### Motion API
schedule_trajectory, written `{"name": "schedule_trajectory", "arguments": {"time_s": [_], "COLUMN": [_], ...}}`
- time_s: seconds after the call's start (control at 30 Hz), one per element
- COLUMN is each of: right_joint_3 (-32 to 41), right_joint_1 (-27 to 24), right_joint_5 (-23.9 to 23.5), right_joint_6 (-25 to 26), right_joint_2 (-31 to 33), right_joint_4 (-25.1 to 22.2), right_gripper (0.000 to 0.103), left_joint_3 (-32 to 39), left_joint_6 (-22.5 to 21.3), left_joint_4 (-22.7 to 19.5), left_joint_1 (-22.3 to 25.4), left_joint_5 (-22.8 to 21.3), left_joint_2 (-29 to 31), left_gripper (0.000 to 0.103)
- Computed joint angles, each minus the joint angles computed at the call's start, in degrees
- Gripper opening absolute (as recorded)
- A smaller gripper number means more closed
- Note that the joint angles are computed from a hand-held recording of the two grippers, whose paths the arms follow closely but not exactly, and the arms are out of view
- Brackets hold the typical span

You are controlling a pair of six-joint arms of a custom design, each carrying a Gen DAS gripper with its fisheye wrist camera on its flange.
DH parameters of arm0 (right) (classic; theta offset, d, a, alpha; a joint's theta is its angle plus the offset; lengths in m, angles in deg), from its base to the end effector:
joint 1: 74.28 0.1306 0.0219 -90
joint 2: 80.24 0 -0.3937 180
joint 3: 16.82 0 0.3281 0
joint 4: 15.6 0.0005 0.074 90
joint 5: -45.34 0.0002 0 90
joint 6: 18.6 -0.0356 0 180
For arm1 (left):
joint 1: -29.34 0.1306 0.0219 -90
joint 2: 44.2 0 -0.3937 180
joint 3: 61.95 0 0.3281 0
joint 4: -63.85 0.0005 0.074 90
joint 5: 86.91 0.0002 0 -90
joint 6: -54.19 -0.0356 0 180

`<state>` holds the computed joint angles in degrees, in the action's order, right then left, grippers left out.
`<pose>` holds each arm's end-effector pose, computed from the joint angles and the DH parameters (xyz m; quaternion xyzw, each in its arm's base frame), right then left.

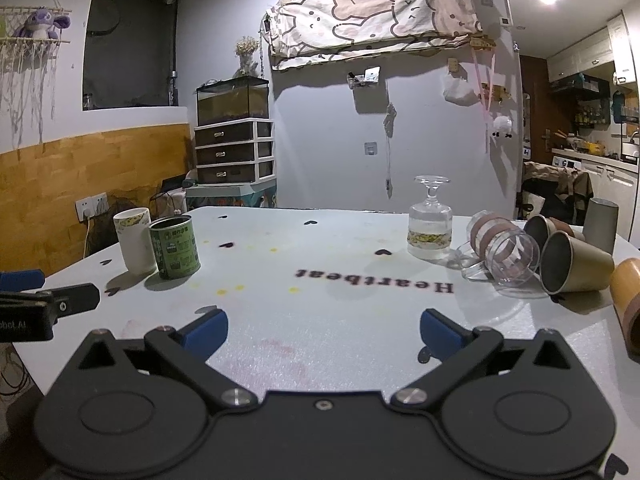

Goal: Flip cup upright

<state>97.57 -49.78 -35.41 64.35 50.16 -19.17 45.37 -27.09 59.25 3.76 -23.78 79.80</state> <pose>0.6352 0.2826 0.3032 -0.0776 0.8120 0.0928 0.5710 0.5974 -0.2687 0.3243 -0.0120 0.8135 0.0214 0.5811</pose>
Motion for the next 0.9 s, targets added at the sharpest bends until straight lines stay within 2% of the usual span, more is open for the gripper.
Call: {"name": "schedule_trajectory", "arguments": {"time_s": [0.9], "right_joint_3": [0.3], "right_joint_1": [0.1], "right_joint_5": [0.3], "right_joint_6": [0.1], "right_joint_2": [0.2], "right_joint_4": [-0.4], "right_gripper": [0.103], "left_joint_3": [0.4], "left_joint_6": [0.2], "left_joint_4": [-0.6], "left_joint_1": [0.1], "left_joint_5": [0.1], "left_joint_2": [0.1], "left_gripper": [0.103]}}
